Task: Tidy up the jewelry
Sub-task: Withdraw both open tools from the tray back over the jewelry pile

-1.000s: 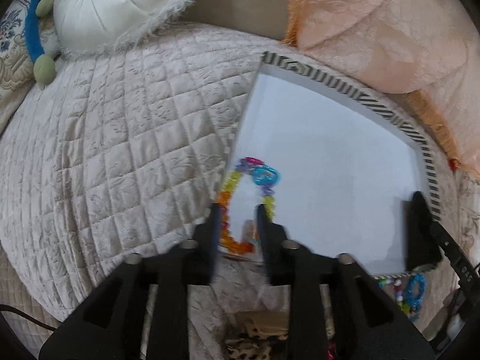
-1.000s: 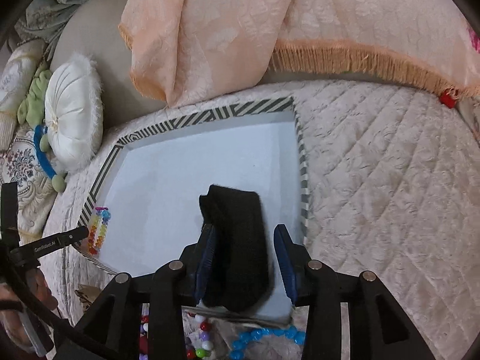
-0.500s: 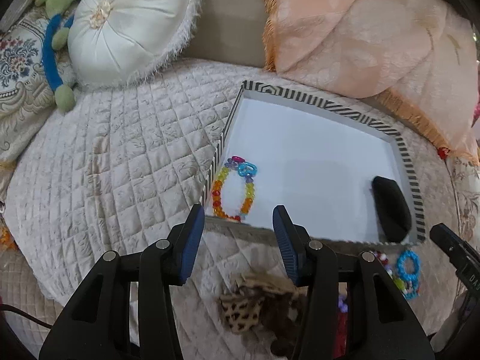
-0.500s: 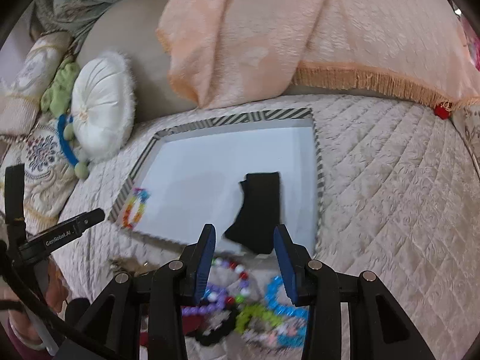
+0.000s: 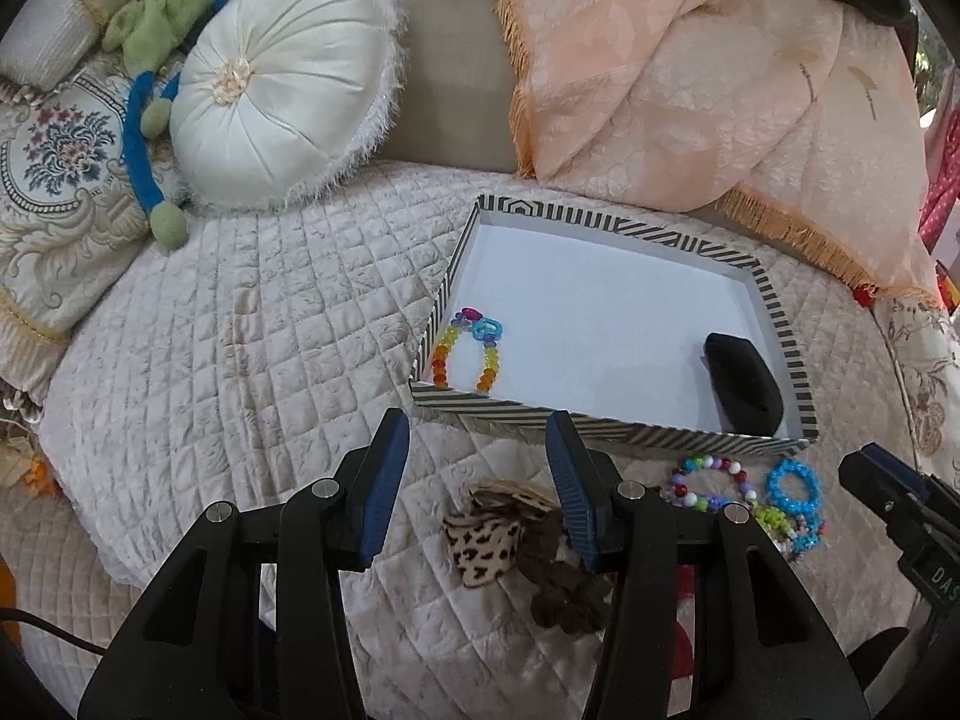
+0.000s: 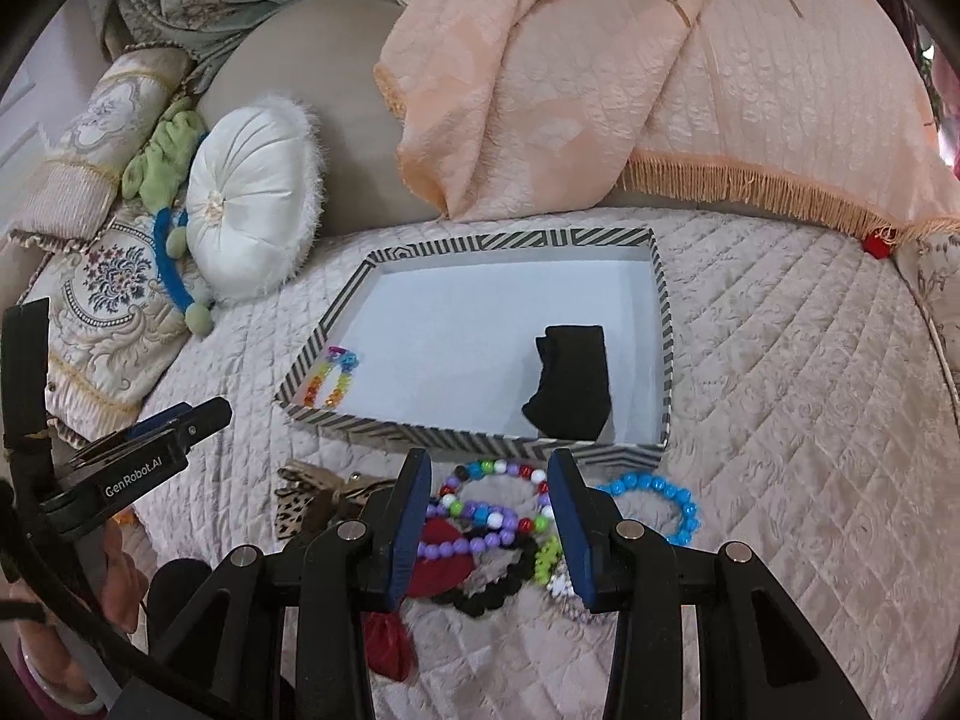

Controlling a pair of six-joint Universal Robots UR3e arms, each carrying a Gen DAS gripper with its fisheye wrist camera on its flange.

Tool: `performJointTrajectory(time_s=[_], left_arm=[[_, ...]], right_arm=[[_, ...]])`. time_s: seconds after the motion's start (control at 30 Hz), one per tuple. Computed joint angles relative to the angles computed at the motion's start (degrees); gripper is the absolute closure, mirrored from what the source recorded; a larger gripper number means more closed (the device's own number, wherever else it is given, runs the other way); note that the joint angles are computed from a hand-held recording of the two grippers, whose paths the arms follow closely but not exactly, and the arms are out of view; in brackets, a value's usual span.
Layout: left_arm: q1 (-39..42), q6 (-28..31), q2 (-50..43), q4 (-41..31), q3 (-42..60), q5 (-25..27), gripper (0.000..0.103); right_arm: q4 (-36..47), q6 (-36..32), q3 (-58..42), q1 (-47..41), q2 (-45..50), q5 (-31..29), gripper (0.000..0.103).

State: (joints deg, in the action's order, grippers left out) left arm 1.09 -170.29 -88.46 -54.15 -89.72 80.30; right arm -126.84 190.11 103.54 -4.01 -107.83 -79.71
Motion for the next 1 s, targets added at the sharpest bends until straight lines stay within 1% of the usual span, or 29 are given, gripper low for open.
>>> performJointTrajectory(time_s=[0.4, 0.5, 0.87, 0.97, 1.0], left_arm=[[-0.5, 0.4, 7.5, 0.9, -4.9, -0.1, 0.056], [-0.5, 0.5, 8.8, 0.6, -5.7, -0.4, 0.056], [0.0, 1.5, 11.9, -0.8, -8.0, -1.0, 0.056], [0.6, 1.8, 12.1, -2.5, -7.7, -2.0, 0.056], [1.4, 2.1, 12.2, -3.9, -7.3, -3.2, 0.056]], right_arm=[[0.6, 1.8, 0.6, 4.0, -3.9, -2.1, 0.063], [1.0, 2.3, 0.0, 5.5, -3.7, -3.8, 0.061], [1.9, 3.3, 0.6, 6.5, -5.6, -5.1, 0.052], [2.9, 2.9, 0.8, 5.8, -6.3, -4.7, 0.050], [3.1, 2.7, 0.8, 5.6, -6.5, -4.6, 0.049]])
